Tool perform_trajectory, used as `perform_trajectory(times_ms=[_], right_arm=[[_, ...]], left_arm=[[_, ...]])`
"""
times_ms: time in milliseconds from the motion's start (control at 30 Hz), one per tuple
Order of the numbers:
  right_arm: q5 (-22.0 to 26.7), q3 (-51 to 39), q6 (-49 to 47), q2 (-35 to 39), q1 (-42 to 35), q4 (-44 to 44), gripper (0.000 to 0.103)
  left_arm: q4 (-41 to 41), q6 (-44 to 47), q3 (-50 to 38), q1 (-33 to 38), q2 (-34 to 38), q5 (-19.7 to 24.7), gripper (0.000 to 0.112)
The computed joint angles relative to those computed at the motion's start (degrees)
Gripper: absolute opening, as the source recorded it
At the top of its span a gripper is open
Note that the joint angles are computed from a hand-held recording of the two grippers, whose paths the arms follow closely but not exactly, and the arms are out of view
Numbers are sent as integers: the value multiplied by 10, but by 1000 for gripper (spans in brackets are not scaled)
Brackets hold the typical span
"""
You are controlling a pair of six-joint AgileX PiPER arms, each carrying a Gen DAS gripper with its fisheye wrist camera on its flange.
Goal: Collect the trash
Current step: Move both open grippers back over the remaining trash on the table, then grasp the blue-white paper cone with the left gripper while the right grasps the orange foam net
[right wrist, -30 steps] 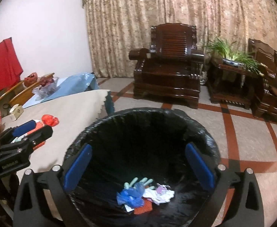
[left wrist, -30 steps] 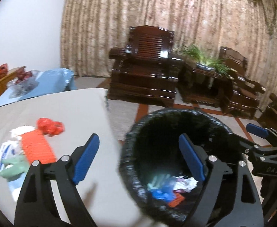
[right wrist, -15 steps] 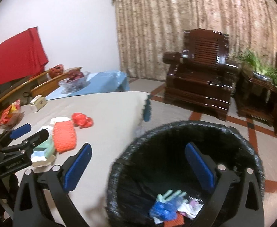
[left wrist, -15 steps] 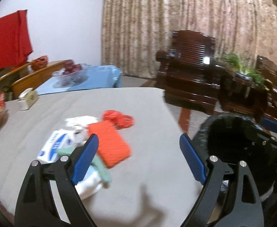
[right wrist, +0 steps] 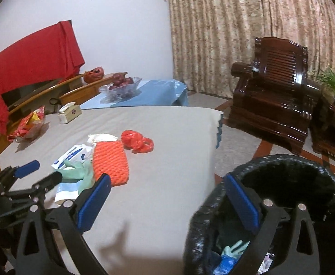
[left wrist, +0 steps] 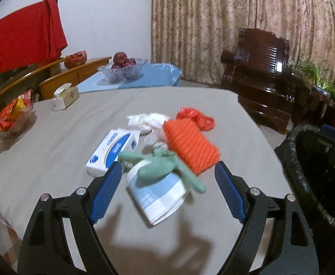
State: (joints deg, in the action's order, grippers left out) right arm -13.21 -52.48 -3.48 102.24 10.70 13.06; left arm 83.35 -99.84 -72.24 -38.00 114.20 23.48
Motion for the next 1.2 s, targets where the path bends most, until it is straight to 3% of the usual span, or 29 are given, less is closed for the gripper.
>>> perform_trajectory(times_ms=[300,467,767,933,1100,1200], right_arm=[[-3,-23,-34,35,28,24,97],[2,-41,-30,58,37,18,97],[15,-75,-49,99,53,27,97],[25,-89,-51,114,55,24,97],[29,-96,-69,122,58,40,97],[34,-105,-74,129,60,44,97]], left_arm=[[-5,-25,18,23,24,-9,72],[-51,14,8,39,42,-26,65],[-144,97,-15,61,74,-74,62],[-188,130,-18,73,82,-112,47],[-134,63,-12,76,81,-131,20],[-117,47,-15,73,82,-131,14]])
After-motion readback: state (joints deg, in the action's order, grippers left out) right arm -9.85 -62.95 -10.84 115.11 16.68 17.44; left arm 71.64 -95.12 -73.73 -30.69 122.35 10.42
